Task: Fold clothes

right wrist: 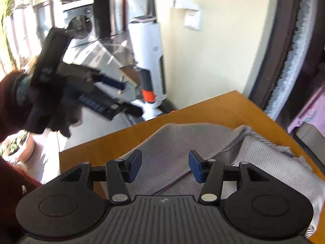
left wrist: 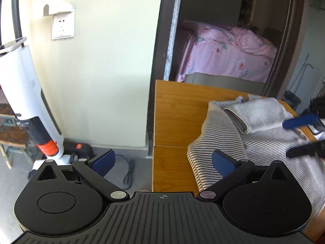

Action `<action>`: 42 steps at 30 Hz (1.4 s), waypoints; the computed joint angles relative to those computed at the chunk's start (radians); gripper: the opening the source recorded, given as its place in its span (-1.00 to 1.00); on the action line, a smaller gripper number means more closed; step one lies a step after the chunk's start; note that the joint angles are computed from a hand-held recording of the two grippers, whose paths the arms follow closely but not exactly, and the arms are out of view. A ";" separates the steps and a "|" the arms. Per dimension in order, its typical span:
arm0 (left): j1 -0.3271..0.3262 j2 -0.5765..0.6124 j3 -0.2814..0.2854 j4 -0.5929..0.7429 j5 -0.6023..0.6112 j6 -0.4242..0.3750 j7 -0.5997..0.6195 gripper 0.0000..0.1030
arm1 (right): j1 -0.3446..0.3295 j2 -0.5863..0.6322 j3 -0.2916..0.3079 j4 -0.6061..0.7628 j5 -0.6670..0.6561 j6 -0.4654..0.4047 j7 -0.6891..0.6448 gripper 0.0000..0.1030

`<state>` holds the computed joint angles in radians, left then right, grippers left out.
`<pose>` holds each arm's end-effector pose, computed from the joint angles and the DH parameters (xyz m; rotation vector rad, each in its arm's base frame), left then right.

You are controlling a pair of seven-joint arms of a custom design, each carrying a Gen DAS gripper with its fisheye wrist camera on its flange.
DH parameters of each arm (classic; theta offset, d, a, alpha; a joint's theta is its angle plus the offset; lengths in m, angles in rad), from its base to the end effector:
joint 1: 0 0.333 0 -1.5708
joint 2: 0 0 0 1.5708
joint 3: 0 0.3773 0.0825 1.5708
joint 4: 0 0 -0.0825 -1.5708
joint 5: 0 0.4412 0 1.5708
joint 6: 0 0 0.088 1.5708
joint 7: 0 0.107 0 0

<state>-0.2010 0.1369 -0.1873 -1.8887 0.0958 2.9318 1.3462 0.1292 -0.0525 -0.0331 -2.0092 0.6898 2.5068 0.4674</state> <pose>0.6517 -0.2651 0.5806 -1.5415 1.9512 -1.0541 0.6303 0.0556 0.5777 -2.2294 0.9721 -0.4474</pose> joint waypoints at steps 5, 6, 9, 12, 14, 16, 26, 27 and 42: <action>-0.016 -0.001 0.031 0.009 0.083 -0.022 -0.098 1.00 | 0.064 -0.071 0.032 -0.137 -0.047 -0.010 -0.186 -0.01; -0.015 -0.001 0.032 0.010 0.090 -0.025 -0.110 1.00 | 0.074 -0.072 0.037 -0.159 -0.060 0.040 -0.199 -0.01; -0.011 -0.001 0.030 0.013 0.096 -0.030 -0.136 1.00 | 0.089 -0.049 0.037 -0.179 -0.098 0.155 -0.191 -0.39; -0.007 -0.001 0.026 0.019 0.094 -0.034 -0.148 1.00 | 0.098 -0.019 0.022 -0.158 -0.053 0.286 -0.263 -0.93; -0.008 0.005 0.026 0.028 0.098 -0.039 -0.158 1.00 | 0.113 0.001 0.008 -0.114 0.112 0.409 -0.406 -0.93; -0.011 0.016 0.024 0.045 0.102 -0.049 -0.168 1.00 | 0.109 0.026 0.000 -0.037 0.285 0.489 -0.518 -0.93; -0.040 0.124 -0.032 0.189 0.005 -0.127 -0.068 1.00 | -0.106 0.177 0.028 0.334 0.772 0.649 -0.783 -0.93; -0.047 0.137 -0.037 0.207 -0.001 -0.134 -0.053 1.00 | -0.121 0.179 0.025 0.319 0.740 0.651 -0.749 -0.93; -0.158 0.367 -0.079 0.546 -0.061 -0.318 0.139 1.00 | -0.287 0.143 -0.029 0.064 0.218 0.509 -0.163 -0.33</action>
<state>-0.3592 0.5040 -0.2665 -1.3426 0.0346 2.6133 1.4856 -0.1578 0.0900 -0.0619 -1.9449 0.9080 3.0161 0.3042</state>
